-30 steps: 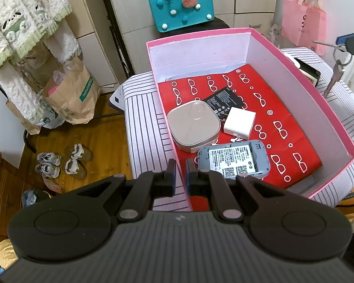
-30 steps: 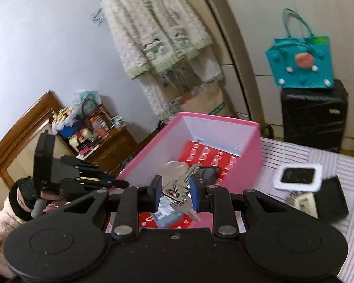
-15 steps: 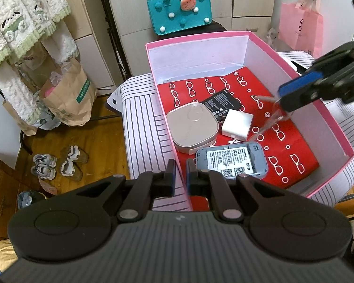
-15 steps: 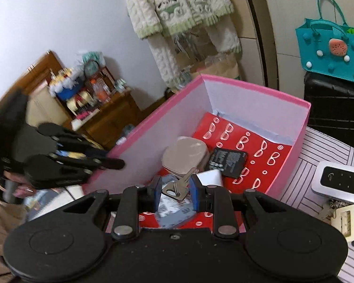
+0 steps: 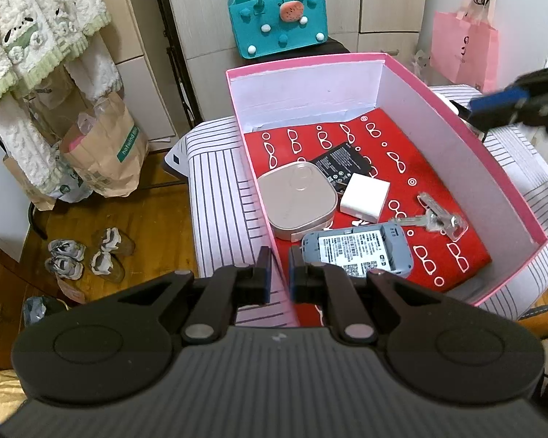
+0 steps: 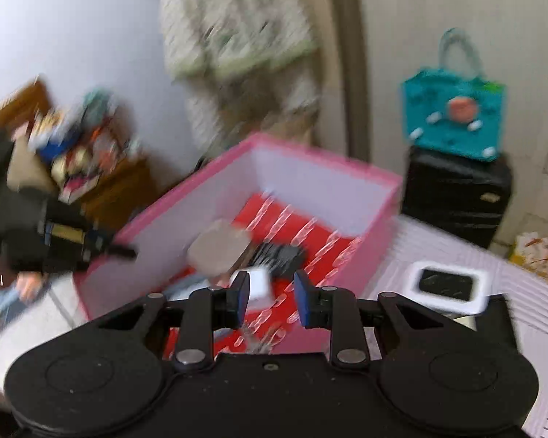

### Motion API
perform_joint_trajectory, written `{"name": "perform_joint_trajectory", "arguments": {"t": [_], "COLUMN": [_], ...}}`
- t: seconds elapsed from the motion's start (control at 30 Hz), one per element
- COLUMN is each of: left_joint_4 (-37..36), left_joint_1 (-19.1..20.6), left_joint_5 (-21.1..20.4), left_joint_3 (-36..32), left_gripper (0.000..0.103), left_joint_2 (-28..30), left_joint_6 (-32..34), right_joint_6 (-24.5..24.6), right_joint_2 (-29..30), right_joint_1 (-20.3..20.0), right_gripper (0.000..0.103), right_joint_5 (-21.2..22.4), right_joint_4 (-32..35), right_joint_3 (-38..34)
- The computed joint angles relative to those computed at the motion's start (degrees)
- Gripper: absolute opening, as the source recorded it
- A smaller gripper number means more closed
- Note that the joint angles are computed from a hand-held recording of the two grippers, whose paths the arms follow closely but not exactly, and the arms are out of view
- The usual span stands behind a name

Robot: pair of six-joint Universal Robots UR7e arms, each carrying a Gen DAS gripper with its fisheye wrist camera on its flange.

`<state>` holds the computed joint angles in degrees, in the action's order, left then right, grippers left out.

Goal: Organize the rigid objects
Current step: 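Grasp the AA battery with the right gripper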

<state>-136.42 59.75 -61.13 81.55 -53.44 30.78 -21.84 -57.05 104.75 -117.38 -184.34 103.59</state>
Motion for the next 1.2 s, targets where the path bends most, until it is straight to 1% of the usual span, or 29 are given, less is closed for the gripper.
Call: {"name": "perform_joint_trajectory", "arguments": {"t": [0.07,0.17,0.23,0.33,0.43,0.57,0.67,0.77,0.87,0.93,1.0,1.07,1.1,1.13,1.17,1.2], "left_joint_4": [0.2,0.0,-0.2,-0.1,-0.2,-0.2,0.2,0.7,0.8,0.7,0.7,0.0,-0.6,-1.3,-1.7,-1.8], "left_joint_1": [0.1,0.1,0.2,0.3,0.4,0.4,0.3,0.2,0.3,0.2,0.2,0.2,0.1,0.0,0.0,0.0], "left_joint_5": [-0.4,-0.5,-0.7,-1.0,-1.2,-1.1,-0.9,-0.6,-0.6,-0.6,-0.6,-0.4,-0.2,0.0,0.0,0.0], "left_joint_3": [-0.2,-0.1,0.1,0.0,0.0,-0.1,-0.2,-0.5,-0.5,-0.5,-0.4,-0.1,0.3,0.7,0.9,1.0], "left_gripper": [0.008,0.008,0.008,0.008,0.008,0.008,0.008,0.008,0.008,0.009,0.009,0.009,0.009,0.009,0.009,0.009], "left_joint_2": [0.1,0.0,-0.1,-0.1,-0.2,-0.1,-0.1,0.1,0.1,0.1,0.1,0.0,0.0,-0.1,0.0,0.0], "left_joint_6": [-0.6,-0.8,-1.1,-1.8,-2.2,-2.4,-3.0,-3.4,-3.4,-3.3,-3.5,-3.4,-3.0,-2.6,-2.5,-2.5], "right_joint_6": [-0.4,-0.2,0.5,2.0,1.8,-1.6,-5.2,-8.0,-10.1,-9.9,-8.6,-5.4,-4.5,-4.2,-4.2,-4.5], "right_joint_2": [-1.5,-4.0,-5.5,-7.2,-7.9,-6.6,-4.6,-3.4,-1.6,-0.7,-0.3,0.5,1.1,1.9,2.7,3.1], "right_joint_1": [0.1,-0.4,-1.0,-2.8,-4.4,-5.4,-5.7,-6.3,-6.6,-7.0,-7.5,-7.5,-7.2,-6.6,-6.1,-5.8], "right_gripper": [0.033,0.038,0.038,0.039,0.041,0.045,0.046,0.046,0.053,0.054,0.055,0.061,0.062,0.061,0.061,0.060], "right_joint_5": [-2.3,-5.6,-7.2,-8.1,-7.9,-7.8,-7.4,-6.0,-6.7,-6.9,-6.6,-6.6,-7.2,-8.8,-10.2,-10.7], "right_joint_4": [-3.0,-4.2,-3.7,-2.0,-0.9,-2.1,-5.6,-7.6,-9.8,-10.4,-9.8,-10.4,-10.8,-11.3,-12.0,-12.3], "right_joint_3": [1.8,5.0,7.2,10.6,13.1,15.0,15.1,15.0,14.0,13.3,12.8,12.4,12.0,11.5,11.1,10.8]}}
